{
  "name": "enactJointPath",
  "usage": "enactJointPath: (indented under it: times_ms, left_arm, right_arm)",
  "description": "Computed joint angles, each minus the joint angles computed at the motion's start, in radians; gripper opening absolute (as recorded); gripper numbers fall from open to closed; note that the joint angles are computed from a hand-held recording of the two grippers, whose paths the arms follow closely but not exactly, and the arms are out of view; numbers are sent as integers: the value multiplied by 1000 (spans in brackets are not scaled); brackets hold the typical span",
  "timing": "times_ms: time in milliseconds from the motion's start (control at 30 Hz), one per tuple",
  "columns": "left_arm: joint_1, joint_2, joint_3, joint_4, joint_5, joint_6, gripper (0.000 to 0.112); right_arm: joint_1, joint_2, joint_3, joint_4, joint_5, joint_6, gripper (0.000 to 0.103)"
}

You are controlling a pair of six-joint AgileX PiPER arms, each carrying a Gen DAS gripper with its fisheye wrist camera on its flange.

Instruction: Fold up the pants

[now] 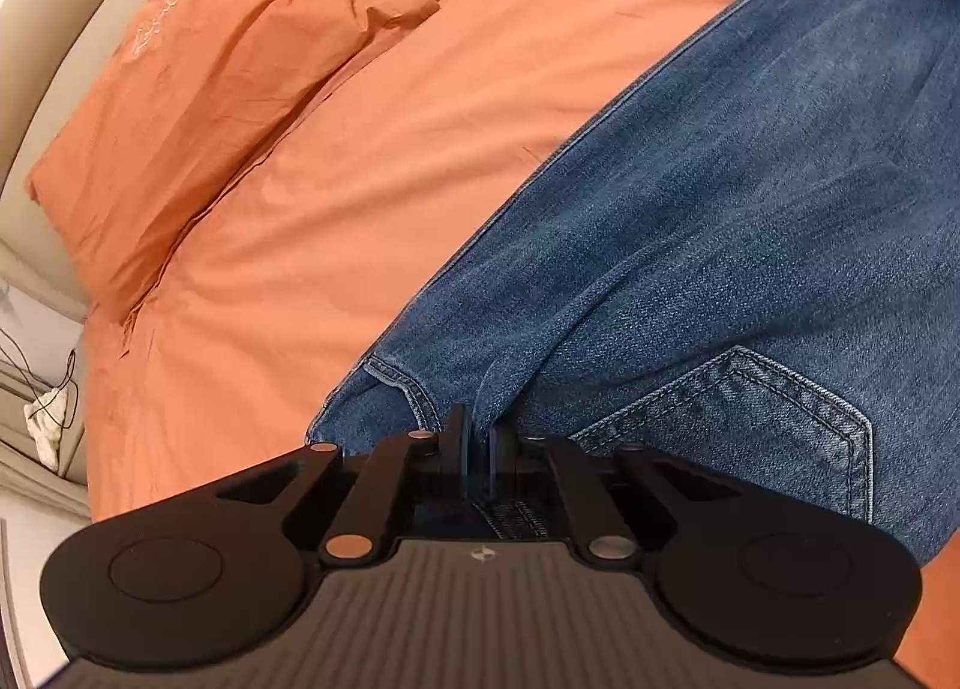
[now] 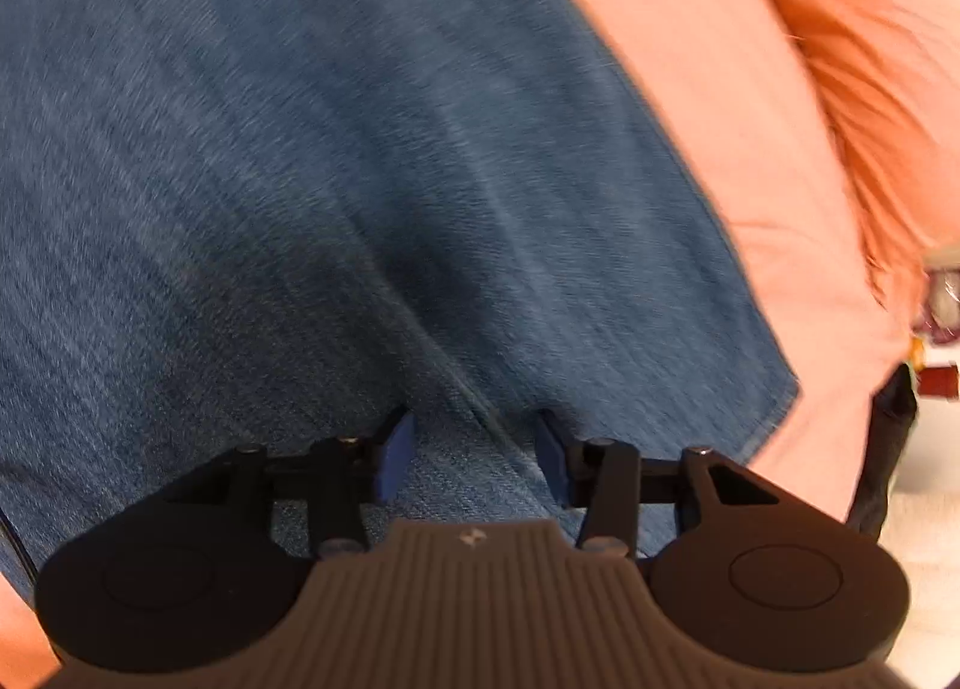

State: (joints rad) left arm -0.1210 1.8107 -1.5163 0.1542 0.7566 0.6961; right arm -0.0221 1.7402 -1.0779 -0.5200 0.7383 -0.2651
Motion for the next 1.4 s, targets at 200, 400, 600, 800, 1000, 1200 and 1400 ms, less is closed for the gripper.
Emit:
enactJointPath:
  times_ms: [200, 400, 600, 800, 1000, 1200, 1400]
  left_arm:
    - [11, -46, 19, -15, 10, 0, 6]
    - [37, -148, 98, -68, -27, 10, 7]
    - [77, -290, 183, -149, -67, 44, 7]
    - [44, -233, 48, -121, -29, -3, 7]
    - [1, 54, -252, -22, 82, -118, 7]
    - [-20, 367, -552, 16, 192, -149, 7]
    - [-6, 530, -708, -9, 247, -122, 7]
  right_arm:
    - [67, -33, 27, -35, 86, 46, 0]
    - [214, -249, 250, -310, 64, 435, 0]
    - [405, -479, 289, -434, 306, 631, 0]
    - [412, -447, 108, -474, 437, 627, 0]
    - [307, -156, -93, -516, 374, 666, 0]
    - [228, 203, -334, -515, 327, 627, 0]
    - [182, 407, -481, -474, 287, 558, 0]
